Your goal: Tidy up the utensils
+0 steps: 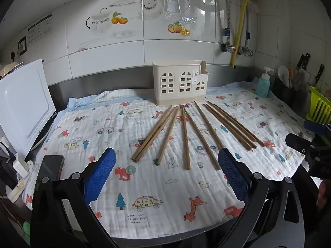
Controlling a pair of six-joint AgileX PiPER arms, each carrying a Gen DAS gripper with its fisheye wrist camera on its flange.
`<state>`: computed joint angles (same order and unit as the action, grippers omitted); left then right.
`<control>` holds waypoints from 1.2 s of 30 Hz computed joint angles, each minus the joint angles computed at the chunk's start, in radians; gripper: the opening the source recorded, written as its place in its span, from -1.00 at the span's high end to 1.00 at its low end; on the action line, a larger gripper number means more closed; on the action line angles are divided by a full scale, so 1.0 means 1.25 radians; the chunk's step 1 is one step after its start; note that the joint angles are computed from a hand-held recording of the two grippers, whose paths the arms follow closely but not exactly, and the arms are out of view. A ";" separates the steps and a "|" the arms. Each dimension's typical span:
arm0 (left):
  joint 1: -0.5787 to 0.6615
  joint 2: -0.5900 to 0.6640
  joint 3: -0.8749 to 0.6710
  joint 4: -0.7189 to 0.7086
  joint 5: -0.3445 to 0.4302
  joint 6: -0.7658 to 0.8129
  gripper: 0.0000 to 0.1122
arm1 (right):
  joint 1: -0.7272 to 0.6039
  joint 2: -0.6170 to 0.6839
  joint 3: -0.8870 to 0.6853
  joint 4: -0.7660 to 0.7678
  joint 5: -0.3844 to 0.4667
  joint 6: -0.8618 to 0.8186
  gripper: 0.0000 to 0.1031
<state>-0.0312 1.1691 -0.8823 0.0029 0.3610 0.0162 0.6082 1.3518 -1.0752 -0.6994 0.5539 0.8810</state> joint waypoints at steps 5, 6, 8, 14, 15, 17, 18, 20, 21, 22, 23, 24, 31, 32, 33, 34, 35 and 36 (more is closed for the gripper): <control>0.021 0.001 -0.004 -0.062 0.006 0.040 -0.75 | 0.000 0.000 -0.004 0.003 0.003 -0.006 -0.88; 0.024 0.001 -0.005 -0.070 0.008 0.048 -0.75 | 0.000 0.000 -0.004 0.003 0.004 -0.007 -0.88; 0.028 -0.001 -0.004 -0.057 0.008 0.038 -0.75 | 0.002 0.003 -0.010 0.004 0.009 -0.009 -0.88; 0.004 0.001 0.002 -0.019 -0.002 0.001 -0.75 | 0.001 0.006 -0.018 0.010 0.014 -0.018 -0.88; 0.012 0.000 0.000 -0.042 0.001 0.027 -0.75 | 0.001 0.003 -0.014 0.007 0.012 -0.015 -0.88; 0.016 -0.002 -0.002 -0.063 0.004 0.049 -0.75 | 0.000 0.005 -0.015 0.007 0.012 -0.015 -0.88; 0.012 0.000 -0.003 -0.050 0.003 0.037 -0.75 | 0.001 0.002 -0.011 0.003 0.011 -0.010 -0.88; 0.009 0.000 -0.003 -0.036 0.003 0.024 -0.75 | 0.001 0.003 -0.011 0.003 0.009 -0.010 -0.88; 0.011 -0.003 -0.001 -0.045 0.002 0.034 -0.75 | -0.001 0.002 -0.015 0.011 0.012 -0.020 -0.88; 0.014 -0.004 0.000 -0.051 0.001 0.040 -0.75 | -0.001 0.002 -0.015 0.010 0.013 -0.019 -0.88; 0.014 -0.004 0.000 -0.048 0.002 0.038 -0.75 | 0.003 0.001 -0.011 0.001 0.013 -0.009 -0.88; 0.014 -0.004 -0.001 -0.048 0.002 0.037 -0.75 | 0.002 0.002 -0.013 0.002 0.012 -0.011 -0.88; 0.013 -0.003 -0.005 -0.044 0.005 0.033 -0.75 | 0.004 0.007 -0.020 0.005 0.016 -0.015 -0.88; 0.008 -0.003 -0.004 -0.025 0.004 0.014 -0.75 | 0.002 0.005 -0.016 0.005 0.012 -0.014 -0.88; 0.007 -0.001 -0.004 -0.020 0.003 0.008 -0.75 | 0.005 0.007 -0.019 0.004 0.014 -0.012 -0.88; 0.007 0.000 -0.006 -0.018 0.003 0.005 -0.75 | 0.005 0.009 -0.020 0.005 0.014 -0.013 -0.88; 0.007 0.001 -0.006 -0.019 0.003 0.005 -0.75 | 0.010 0.007 -0.012 -0.006 0.012 -0.001 -0.88; 0.009 0.001 -0.006 -0.024 0.003 0.009 -0.75 | 0.010 0.008 -0.012 -0.006 0.012 -0.001 -0.88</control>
